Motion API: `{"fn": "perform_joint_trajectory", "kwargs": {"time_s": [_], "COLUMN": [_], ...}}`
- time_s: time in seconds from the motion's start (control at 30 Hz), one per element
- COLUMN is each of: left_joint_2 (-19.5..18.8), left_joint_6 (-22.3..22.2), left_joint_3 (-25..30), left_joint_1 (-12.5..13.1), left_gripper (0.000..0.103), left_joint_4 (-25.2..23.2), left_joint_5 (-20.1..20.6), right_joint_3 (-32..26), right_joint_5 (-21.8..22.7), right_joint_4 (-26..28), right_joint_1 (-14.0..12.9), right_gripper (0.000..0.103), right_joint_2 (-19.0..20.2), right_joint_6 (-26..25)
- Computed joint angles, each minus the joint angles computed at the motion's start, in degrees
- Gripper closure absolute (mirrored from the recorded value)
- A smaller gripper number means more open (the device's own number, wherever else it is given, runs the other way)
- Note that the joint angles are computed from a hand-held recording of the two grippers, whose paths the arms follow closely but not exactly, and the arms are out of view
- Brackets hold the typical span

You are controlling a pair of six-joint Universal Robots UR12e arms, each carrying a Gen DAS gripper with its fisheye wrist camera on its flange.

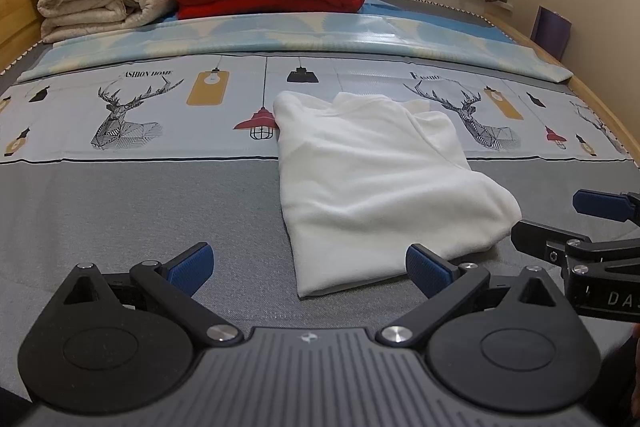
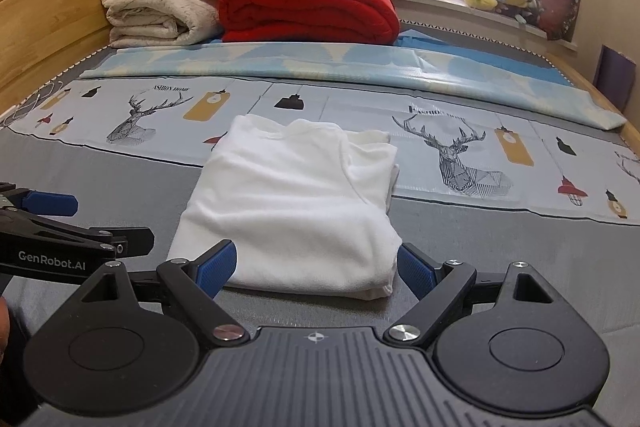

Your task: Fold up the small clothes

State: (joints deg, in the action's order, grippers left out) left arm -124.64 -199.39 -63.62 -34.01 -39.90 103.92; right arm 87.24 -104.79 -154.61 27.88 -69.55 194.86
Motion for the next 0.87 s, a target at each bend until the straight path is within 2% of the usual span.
{"fn": "perform_joint_trajectory", "kwargs": {"time_s": [0.87], "left_joint_2": [-0.1], "left_joint_6": [1.5], "left_joint_3": [-0.3], "left_joint_1": [0.0], "left_gripper": [0.001], "left_joint_4": [0.3], "left_joint_5": [-0.4], "right_joint_3": [-0.2], "right_joint_5": [-1.4], "right_joint_4": [-1.7], "right_joint_1": [0.4], "right_gripper": [0.015], "right_joint_2": [0.3], "right_joint_6": [-1.7]}}
